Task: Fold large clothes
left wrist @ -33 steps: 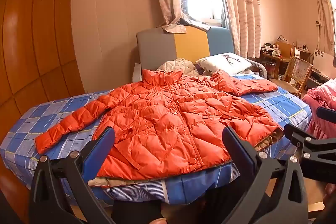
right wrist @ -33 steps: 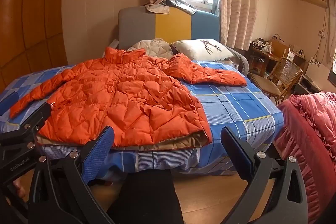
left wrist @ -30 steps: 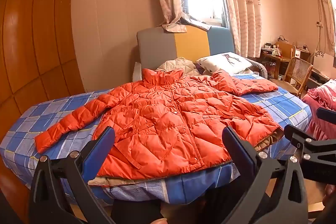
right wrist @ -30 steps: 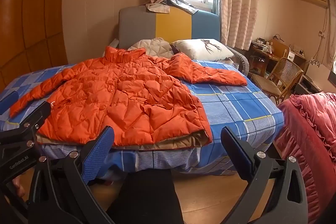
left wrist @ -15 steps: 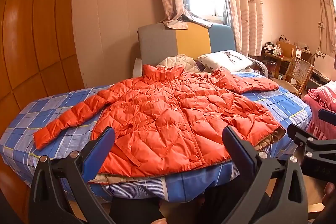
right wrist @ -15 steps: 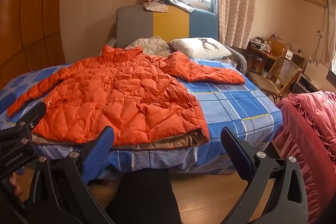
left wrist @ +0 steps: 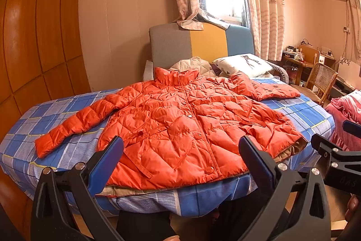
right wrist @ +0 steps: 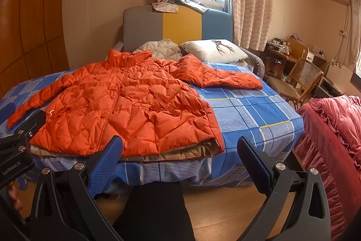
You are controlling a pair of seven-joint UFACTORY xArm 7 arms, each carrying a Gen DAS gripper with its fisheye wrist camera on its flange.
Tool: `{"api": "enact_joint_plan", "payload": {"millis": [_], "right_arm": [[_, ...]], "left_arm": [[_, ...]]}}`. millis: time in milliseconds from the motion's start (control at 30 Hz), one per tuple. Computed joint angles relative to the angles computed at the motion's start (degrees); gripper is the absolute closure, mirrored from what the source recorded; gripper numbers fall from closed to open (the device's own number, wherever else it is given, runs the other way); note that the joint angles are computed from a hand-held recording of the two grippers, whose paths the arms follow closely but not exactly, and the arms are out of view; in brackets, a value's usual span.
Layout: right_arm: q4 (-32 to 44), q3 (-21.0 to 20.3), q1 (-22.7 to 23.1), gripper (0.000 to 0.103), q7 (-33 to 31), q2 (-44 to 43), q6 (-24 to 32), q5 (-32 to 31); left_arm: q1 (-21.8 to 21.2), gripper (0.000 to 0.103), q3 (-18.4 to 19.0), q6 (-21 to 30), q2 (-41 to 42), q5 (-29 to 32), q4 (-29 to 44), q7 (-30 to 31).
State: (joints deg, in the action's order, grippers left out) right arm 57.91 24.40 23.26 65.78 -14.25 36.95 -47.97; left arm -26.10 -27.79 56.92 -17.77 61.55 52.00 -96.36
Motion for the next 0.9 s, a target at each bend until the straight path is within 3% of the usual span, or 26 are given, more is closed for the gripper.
{"api": "enact_joint_plan", "payload": {"millis": [900], "right_arm": [[0.0,0.4,0.1,0.003,1.6,-0.1,-0.9,-2.4]], "left_arm": [[0.0,0.002,-0.2,1.0,-0.7,-0.1,0.4,-0.1]]}}
